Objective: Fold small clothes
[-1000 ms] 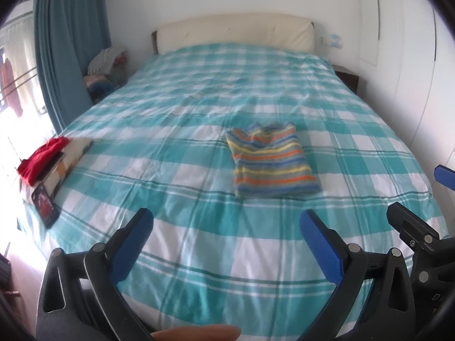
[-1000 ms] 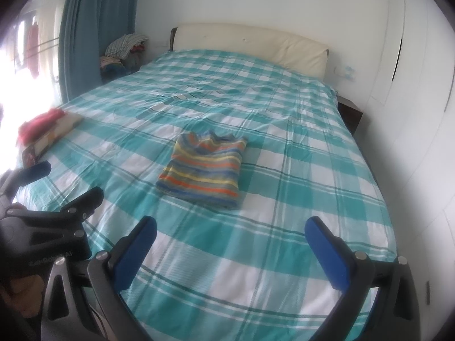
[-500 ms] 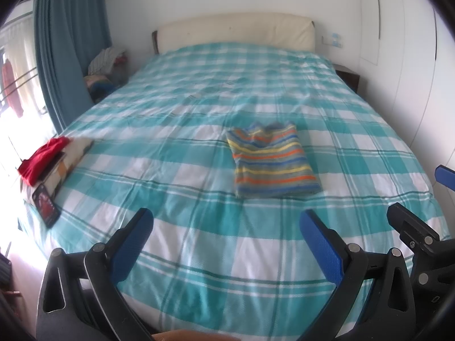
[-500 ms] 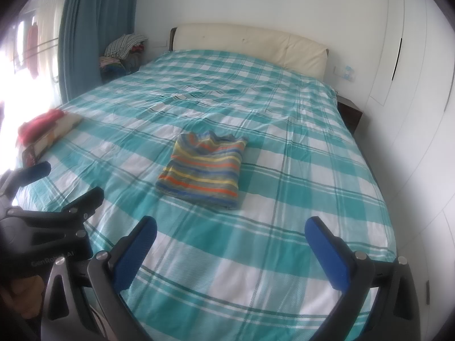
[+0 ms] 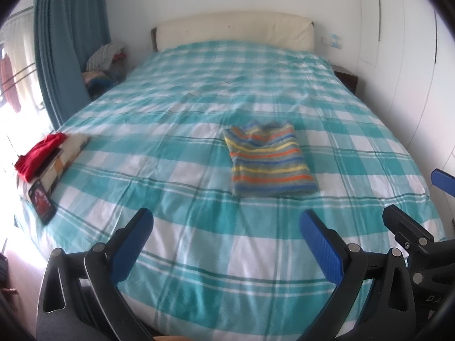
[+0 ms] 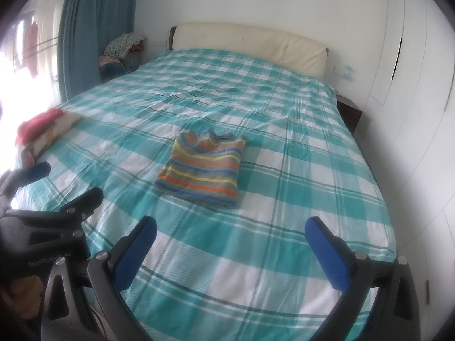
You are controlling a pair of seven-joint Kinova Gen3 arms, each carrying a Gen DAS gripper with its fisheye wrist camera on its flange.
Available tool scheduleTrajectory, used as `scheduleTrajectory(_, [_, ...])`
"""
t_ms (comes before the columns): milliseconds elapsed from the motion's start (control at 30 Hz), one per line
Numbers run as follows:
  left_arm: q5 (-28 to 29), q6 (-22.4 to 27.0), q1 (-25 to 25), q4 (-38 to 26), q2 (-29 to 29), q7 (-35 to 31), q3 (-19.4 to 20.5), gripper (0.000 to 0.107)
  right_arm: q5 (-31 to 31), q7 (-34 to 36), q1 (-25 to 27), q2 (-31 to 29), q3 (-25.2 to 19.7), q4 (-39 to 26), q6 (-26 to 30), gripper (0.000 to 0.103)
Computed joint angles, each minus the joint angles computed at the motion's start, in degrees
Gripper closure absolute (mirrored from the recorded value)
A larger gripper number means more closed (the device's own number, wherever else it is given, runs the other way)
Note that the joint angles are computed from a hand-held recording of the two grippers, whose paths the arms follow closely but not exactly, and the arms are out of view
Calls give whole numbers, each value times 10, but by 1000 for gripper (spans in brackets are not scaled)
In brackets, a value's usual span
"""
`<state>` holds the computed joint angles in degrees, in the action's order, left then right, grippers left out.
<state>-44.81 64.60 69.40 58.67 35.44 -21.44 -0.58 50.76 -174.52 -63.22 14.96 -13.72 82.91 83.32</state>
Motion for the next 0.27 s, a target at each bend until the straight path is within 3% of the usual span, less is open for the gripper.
scheduleTrajectory(267, [-10, 8, 8, -7, 9, -8, -3, 5, -1, -4, 3, -7, -2, 7, -2, 1])
